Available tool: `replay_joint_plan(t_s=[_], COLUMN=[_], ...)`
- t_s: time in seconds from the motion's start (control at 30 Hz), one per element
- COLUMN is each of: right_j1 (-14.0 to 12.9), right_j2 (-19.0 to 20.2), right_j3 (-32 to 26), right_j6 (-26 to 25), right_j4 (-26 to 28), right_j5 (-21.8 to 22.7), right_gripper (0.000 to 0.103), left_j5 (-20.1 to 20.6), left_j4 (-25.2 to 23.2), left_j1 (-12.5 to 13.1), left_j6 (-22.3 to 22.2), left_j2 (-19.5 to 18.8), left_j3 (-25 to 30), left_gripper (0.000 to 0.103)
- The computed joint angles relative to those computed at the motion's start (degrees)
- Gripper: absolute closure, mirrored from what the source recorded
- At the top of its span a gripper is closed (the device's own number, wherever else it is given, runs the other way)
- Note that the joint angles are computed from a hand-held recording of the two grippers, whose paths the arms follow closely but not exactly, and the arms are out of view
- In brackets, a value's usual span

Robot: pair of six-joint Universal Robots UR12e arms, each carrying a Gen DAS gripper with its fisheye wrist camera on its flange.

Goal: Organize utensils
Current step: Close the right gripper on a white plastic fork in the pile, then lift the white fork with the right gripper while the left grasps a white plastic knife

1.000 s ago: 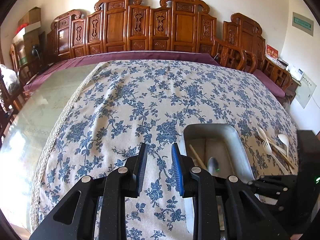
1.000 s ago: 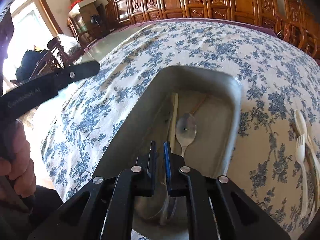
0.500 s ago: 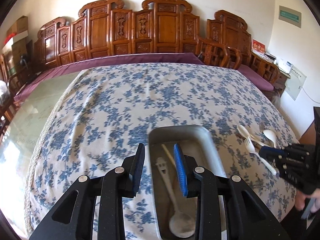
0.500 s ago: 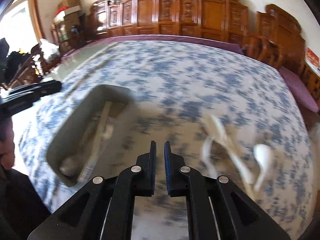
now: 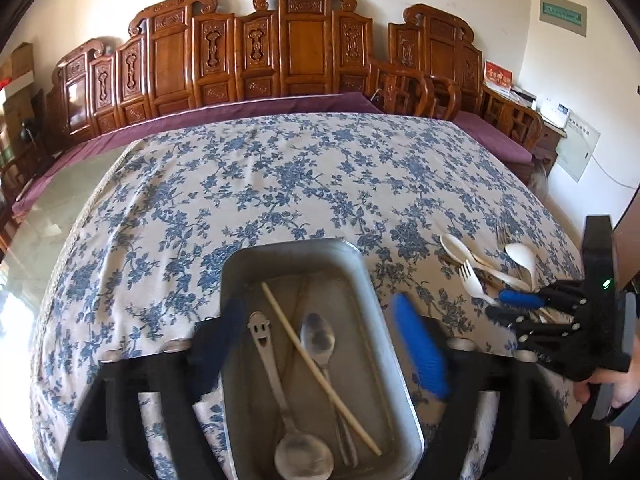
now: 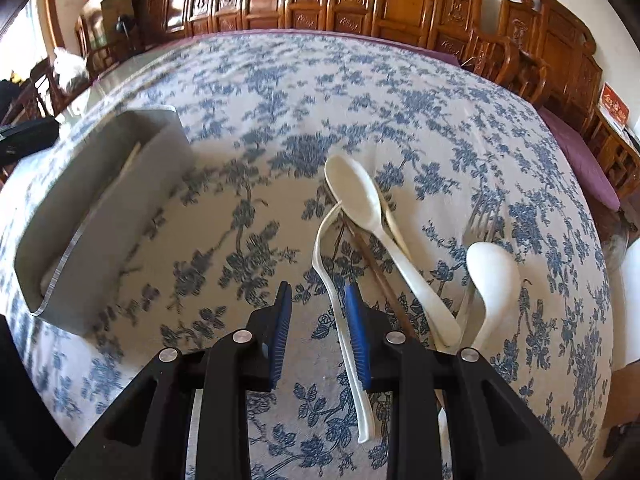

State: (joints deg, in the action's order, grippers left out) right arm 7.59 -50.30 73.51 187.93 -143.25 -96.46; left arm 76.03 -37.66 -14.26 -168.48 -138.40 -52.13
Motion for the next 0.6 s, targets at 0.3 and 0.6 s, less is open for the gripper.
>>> replay_joint_plan(t_s=[0.3,0.6], right_j1=[-0.4,-1.2], right_j2=[-1.1,-6.4], right_j3=[2.0,9.3], right_j6=[-1.6,-0.1], right_j4=[0.5,-5.8], right_j5=[2.0,4.6], right_gripper=[0.099,0.099], left_j5=[0.3,0.3], left_j4=[-0.7,-0.1], left_j1=[-1.0,-2.0], left_j6=[1.3,3.5], left_j2=[0.0,1.2], left_j3=[0.0,-2.1], left_gripper=[0.025,0.025])
